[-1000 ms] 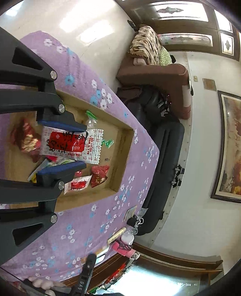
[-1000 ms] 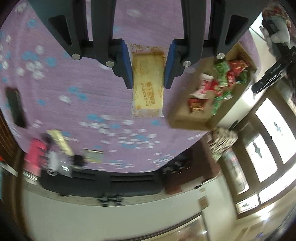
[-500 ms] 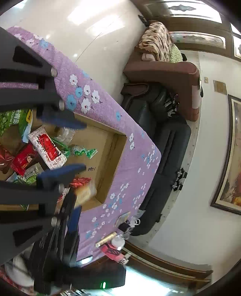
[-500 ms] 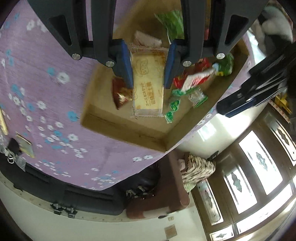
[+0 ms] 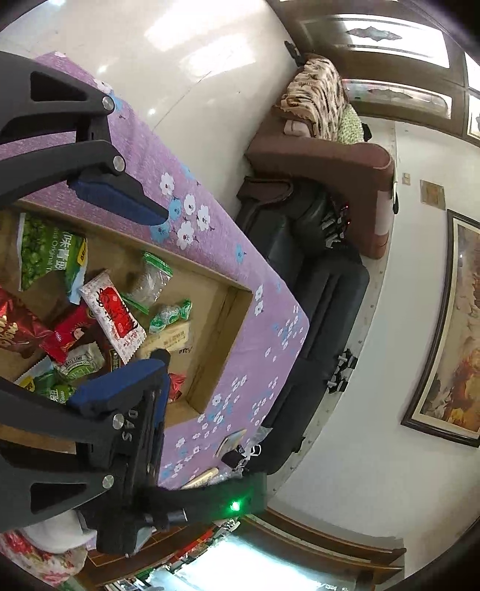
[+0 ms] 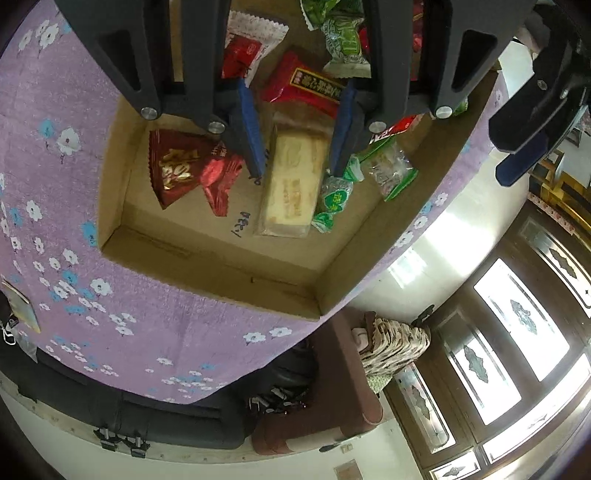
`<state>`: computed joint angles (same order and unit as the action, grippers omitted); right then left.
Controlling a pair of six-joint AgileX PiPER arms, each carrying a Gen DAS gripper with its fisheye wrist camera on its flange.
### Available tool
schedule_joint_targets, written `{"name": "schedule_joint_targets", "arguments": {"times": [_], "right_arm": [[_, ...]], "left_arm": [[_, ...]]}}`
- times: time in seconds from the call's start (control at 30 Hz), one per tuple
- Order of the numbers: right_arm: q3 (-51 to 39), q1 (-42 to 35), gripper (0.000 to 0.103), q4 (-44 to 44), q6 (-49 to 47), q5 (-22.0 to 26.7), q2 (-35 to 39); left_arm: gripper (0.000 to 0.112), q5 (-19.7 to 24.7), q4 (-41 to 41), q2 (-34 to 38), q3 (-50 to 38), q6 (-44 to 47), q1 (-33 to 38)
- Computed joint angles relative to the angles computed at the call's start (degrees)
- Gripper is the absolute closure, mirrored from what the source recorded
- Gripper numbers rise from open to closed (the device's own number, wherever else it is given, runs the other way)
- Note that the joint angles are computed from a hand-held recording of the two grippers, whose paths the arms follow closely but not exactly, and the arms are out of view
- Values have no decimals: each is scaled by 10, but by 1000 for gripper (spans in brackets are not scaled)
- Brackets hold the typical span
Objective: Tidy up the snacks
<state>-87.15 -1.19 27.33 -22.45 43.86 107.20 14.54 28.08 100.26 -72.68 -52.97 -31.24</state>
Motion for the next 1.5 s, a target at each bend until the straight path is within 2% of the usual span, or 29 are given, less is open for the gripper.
{"name": "schedule_joint_targets", "arguments": {"times": [0.17,0.3,0.37,0.5,0.63,0.8,0.9,1.0,1.07,1.17,1.27,1.37,1.43,1.5], "right_arm": [[58,-12,59,33,-35,-22,-61],[108,-21,55,44,-60,-43,-113],[143,-25,54,44,-73,-62,-146],[204,-42,49,52,-107,-90,-202],[262,-70,48,75,-153,-99,-256],[338,-112,45,112,-219,-109,-326],[373,-147,45,155,-269,-95,-360],[401,-182,44,189,-309,-72,-393],[417,-203,44,209,-330,-55,-414],[441,-237,44,237,-365,-27,-449],[463,-272,41,263,-395,2,-479],[482,-306,38,284,-420,33,-502],[494,-315,38,287,-430,40,-511],[505,-320,38,286,-436,42,-516]], "left_arm": [[24,48,180,-13,12,-177,-34],[19,98,279,-27,22,-272,-67],[17,123,310,-34,26,-297,-84],[17,145,331,-45,32,-312,-106],[17,166,346,-58,39,-330,-134],[17,213,398,-83,56,-381,-186],[15,271,442,-93,61,-415,-232],[10,361,501,-103,67,-450,-293],[10,443,544,-103,69,-470,-347],[10,511,568,-101,65,-477,-397],[10,520,539,-88,48,-464,-410],[10,505,480,-64,24,-431,-402],[10,486,461,-57,24,-427,-396],[10,447,427,-59,25,-417,-381]]}}
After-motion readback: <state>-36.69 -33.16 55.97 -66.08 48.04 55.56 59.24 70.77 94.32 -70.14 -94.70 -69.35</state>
